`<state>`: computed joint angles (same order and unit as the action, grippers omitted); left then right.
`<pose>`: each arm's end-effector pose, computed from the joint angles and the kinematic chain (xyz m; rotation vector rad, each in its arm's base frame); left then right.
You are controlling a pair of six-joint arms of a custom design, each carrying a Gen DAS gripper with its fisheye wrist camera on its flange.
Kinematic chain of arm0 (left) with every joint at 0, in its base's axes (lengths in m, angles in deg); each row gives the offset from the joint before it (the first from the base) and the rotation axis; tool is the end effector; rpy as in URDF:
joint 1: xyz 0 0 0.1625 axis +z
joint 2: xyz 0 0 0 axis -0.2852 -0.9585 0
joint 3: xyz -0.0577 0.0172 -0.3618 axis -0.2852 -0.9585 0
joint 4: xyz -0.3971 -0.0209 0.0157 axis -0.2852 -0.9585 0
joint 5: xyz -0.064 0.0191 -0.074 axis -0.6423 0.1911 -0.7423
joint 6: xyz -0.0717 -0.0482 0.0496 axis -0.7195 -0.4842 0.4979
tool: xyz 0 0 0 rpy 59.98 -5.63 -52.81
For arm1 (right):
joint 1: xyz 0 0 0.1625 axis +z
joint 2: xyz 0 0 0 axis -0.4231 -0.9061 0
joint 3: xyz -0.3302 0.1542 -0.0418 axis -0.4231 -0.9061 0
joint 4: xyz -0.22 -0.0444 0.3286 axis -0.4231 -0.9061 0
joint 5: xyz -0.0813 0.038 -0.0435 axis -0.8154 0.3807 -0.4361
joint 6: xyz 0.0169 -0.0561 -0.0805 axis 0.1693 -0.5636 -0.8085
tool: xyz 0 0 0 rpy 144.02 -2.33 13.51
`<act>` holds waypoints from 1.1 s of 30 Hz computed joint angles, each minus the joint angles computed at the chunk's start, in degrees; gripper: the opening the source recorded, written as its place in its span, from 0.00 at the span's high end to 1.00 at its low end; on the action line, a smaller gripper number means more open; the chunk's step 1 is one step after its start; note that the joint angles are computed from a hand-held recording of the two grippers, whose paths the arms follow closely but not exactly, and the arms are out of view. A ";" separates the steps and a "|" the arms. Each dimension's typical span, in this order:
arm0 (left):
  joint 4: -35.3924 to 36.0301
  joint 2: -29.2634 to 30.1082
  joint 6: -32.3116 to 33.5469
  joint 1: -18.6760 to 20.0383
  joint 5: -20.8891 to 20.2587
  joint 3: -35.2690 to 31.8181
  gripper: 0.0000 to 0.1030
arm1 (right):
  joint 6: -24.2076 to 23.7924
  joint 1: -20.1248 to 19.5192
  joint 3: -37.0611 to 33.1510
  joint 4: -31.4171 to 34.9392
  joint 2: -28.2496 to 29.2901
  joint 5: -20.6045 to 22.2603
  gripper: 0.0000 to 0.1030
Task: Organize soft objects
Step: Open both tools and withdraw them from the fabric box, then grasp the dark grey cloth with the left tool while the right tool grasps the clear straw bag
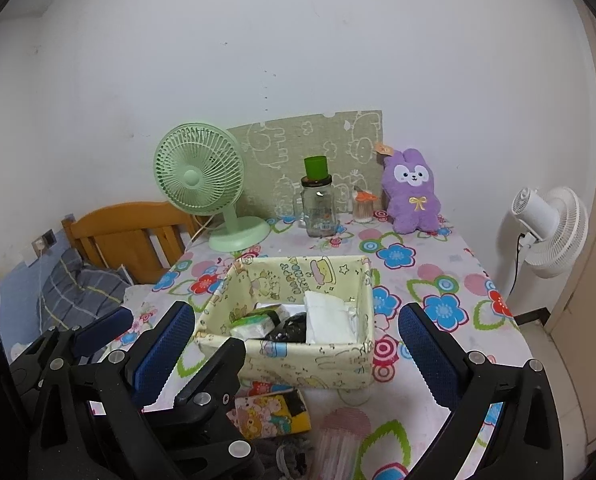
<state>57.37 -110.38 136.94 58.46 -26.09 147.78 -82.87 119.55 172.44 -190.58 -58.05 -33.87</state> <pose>-0.2726 -0.5476 0.0399 0.3075 2.0586 -1.2292 0.1660 -0.5813 0.1633 0.8234 -2.4208 1.1053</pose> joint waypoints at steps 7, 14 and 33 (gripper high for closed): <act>-0.76 -0.03 -2.36 -0.91 -1.15 2.85 0.05 | -1.07 -0.87 3.00 -1.33 -1.23 0.50 0.00; -0.24 0.13 -5.75 -0.75 -0.34 5.11 0.05 | -1.93 -2.04 5.11 -2.27 -1.37 1.04 0.00; 1.98 4.02 -11.33 2.47 4.09 6.02 0.05 | -2.06 -7.00 8.18 -6.33 1.95 1.53 0.00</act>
